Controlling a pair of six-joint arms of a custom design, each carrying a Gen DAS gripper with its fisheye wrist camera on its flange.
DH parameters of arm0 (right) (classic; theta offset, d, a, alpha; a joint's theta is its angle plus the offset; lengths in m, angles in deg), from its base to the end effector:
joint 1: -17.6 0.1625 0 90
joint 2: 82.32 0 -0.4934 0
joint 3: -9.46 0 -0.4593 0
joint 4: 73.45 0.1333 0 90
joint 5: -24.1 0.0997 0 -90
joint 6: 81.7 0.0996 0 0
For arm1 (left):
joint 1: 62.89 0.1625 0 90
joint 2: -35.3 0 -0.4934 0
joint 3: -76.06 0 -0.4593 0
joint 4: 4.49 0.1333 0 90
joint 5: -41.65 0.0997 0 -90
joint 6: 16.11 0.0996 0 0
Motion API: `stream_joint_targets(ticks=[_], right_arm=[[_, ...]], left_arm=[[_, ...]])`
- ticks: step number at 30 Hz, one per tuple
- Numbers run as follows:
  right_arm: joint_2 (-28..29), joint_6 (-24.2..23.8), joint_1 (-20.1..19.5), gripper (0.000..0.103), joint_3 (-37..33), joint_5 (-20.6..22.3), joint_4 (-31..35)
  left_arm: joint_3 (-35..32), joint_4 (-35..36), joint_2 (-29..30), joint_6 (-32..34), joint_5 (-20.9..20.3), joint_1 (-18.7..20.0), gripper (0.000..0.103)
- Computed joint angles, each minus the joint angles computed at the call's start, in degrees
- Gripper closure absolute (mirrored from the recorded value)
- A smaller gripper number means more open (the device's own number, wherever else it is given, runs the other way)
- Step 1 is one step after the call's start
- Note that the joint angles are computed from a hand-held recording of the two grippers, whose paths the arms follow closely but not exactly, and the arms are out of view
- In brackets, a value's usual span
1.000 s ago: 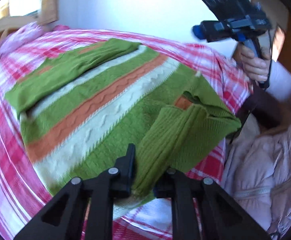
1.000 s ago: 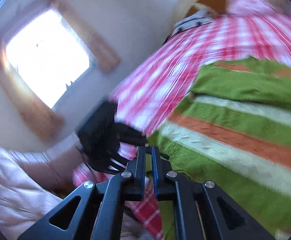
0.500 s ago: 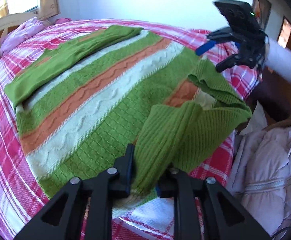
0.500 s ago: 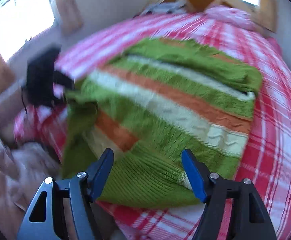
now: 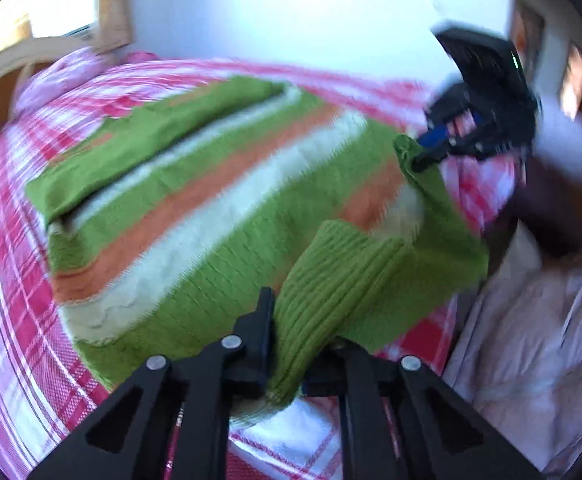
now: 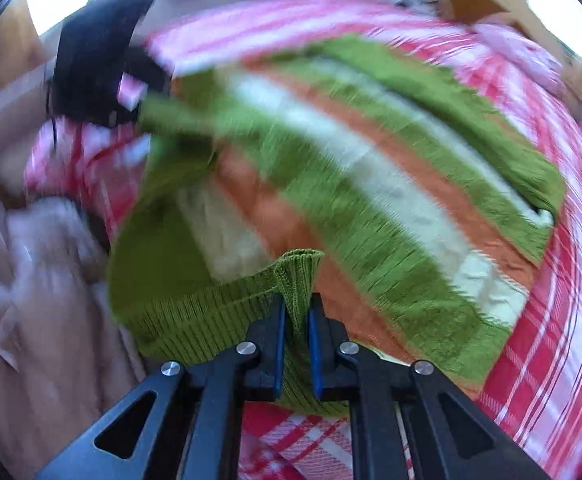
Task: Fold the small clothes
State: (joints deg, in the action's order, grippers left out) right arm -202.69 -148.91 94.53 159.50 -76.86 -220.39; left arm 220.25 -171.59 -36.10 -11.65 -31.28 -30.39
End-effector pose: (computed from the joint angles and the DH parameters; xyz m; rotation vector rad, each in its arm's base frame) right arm 0.0474 -0.3016 0.3196 1.1608 -2.4079 0.3303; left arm -0.2499 -0.3519 0.1039 1.4757 2.4897 -0.2914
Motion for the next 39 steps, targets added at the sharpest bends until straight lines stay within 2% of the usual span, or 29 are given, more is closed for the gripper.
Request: stream_joint_targets(ticks=[2,4,7,9,12,16,18,19,20,21,22,24,27,29,30,32,33,39], right_arm=[[-1.92,4.3,-2.96,0.093,-1.1,7.22,-1.49],[-1.32,11.43,-5.97,0.093,-2.46,13.59,-5.84],[3.8,23.4,-8.39,0.093,-4.1,15.44,-14.48],[7.43,27.62,-10.09,0.093,-4.76,15.26,-18.27],[10.82,29.55,-12.27,0.093,-4.36,14.93,-20.56],[10.87,28.9,-13.97,0.093,-2.04,15.94,-22.62],[9.66,27.75,-14.35,0.093,-1.74,16.0,-21.99],[9.75,27.2,-14.23,0.093,-1.71,15.68,-22.13],[10.16,26.69,-13.95,0.093,-1.78,15.14,-22.5],[11.44,26.6,-13.09,0.093,-2.07,14.12,-23.69],[12.68,26.4,-12.7,0.093,-2.57,13.62,-24.59],[13.2,25.95,-12.56,0.092,-2.39,13.19,-25.72],[14.17,25.87,-12.37,0.092,-2.05,12.71,-27.84],[14.61,26.19,-11.86,0.092,-1.79,11.86,-29.25],[14.92,26.02,-11.14,0.092,-1.58,10.68,-30.4],[15.52,25.45,-9.33,0.093,-1.04,8.0,-32.79],[15.35,25.23,-8.71,0.093,-0.81,7.39,-33.06],[10.86,25.9,-5.58,0.094,-0.98,8.46,-30.68]], left_arm=[[-0.56,-2.3,0.21,-2.47,0.45,1.39,0.092],[-1.29,-5.45,1.16,-4.93,2.83,2.75,0.092],[-3.17,-9.04,3.59,-10.31,6.42,5.64,0.092],[-4.29,-10.31,5.08,-13.37,7.81,7.76,0.092],[-5.03,-10.61,6.59,-16.56,8.6,9.66,0.093],[-4.52,-11.32,6.38,-16.11,3.28,11.8,0.092],[-4.38,-11.04,5.84,-15.04,1.36,12.21,0.086],[-4.47,-10.67,5.58,-14.55,0.59,12.44,0.078],[-4.68,-10.25,5.43,-13.98,-0.14,12.67,0.063],[-4.38,-10.23,4.97,-13.97,-0.77,12.44,0.056],[-4.21,-10.87,4.83,-13.49,-1.9,12.46,0.045],[-4.26,-11.43,5.38,-12.89,-1.58,11.77,0.041],[-4.54,-10.67,7.07,-11.98,1.66,9.92,0.052],[-4.58,-10.06,7.75,-11.42,3.89,8.8,0.082],[-4.65,-9.49,7.95,-11.95,5.23,8.31,0.085],[-4.48,-9.42,7.15,-13.12,3.61,8.78,0.097],[-4.33,-9.32,6.56,-14.01,2.69,9.02,0.097],[-4.28,-11.24,3.47,-17.24,6.49,7.18,0.098]])
